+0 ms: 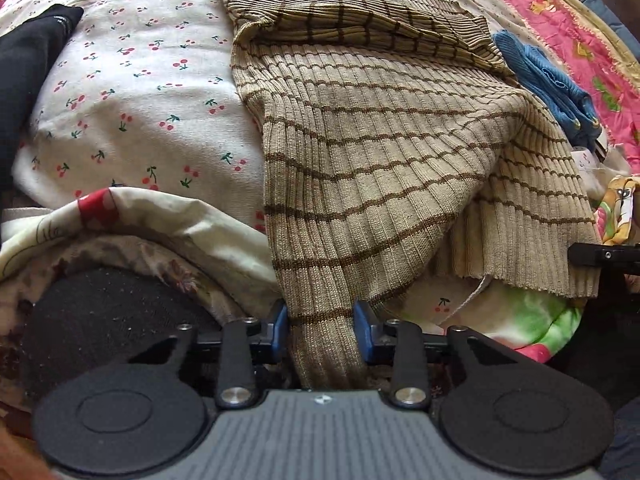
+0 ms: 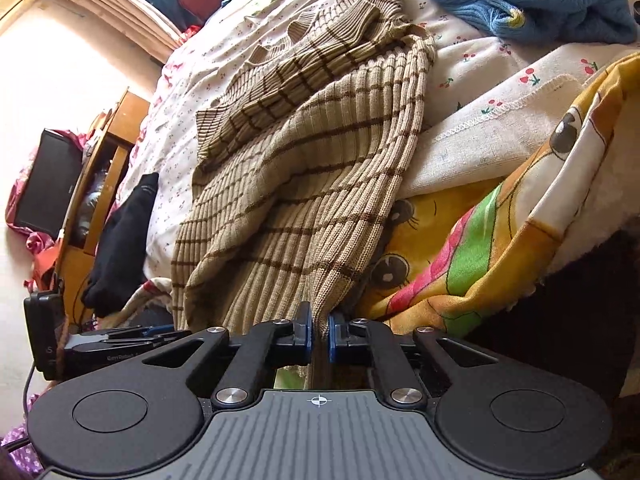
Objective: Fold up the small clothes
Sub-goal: 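Close the left gripper on the hem while the right gripper holds it, then lift the hem with both grippers and fold it up toward the collar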
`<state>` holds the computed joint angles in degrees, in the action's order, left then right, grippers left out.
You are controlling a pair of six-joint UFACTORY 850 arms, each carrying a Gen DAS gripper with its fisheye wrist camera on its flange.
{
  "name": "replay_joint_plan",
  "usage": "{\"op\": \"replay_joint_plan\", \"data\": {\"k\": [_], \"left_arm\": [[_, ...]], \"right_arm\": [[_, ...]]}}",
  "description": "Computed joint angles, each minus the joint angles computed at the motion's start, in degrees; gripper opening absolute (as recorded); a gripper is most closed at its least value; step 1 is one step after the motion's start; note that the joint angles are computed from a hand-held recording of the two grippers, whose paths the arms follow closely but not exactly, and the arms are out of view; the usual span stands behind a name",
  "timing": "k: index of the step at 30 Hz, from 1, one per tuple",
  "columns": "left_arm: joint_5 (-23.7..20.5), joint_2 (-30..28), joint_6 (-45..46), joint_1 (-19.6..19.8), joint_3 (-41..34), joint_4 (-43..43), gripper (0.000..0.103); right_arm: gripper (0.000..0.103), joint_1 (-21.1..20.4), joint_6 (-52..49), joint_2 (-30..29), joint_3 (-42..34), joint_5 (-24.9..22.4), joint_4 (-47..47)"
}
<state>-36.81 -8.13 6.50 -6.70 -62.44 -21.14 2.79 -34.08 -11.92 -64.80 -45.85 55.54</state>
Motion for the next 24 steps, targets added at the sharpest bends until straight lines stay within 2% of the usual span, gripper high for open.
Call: {"op": "replay_joint_plan", "data": {"k": [2, 4, 9, 13, 16, 20, 24], "left_arm": [[-0.2, 0.1, 2.6, 0.5, 0.2, -3.5, 0.029], [0.1, 0.6, 4.9, 0.9, 0.6, -6.9, 0.026], [1.2, 1.9, 21.6, 3.3, 1.9, -29.4, 0.025], [1.0, -0.2, 34.4, 4.4, -0.9, -46.0, 0.025], [1.8, -3.2, 41.7, 5.2, -5.2, -55.4, 0.025], [4.8, -8.9, 50.8, 6.5, -12.4, -66.9, 0.025], [9.8, -16.8, 51.8, 7.2, -21.2, -70.3, 0.025]], "right_arm": [[0.009, 0.1, 0.0, -0.1, 0.0, 0.1, -0.2], [0.009, 0.0, -0.4, 0.2, 0.4, 0.3, 1.0], [0.007, -2.5, -8.0, 1.8, 2.2, -2.1, 16.6], [0.006, -2.6, -14.6, 1.1, 0.3, -2.3, 27.5], [0.006, -2.1, -19.2, -1.3, -3.3, -1.1, 35.0], [0.006, -0.9, -24.1, -7.6, -11.7, 1.7, 44.4], [0.006, 1.0, -24.6, -17.7, -24.9, 7.7, 49.2]]}}
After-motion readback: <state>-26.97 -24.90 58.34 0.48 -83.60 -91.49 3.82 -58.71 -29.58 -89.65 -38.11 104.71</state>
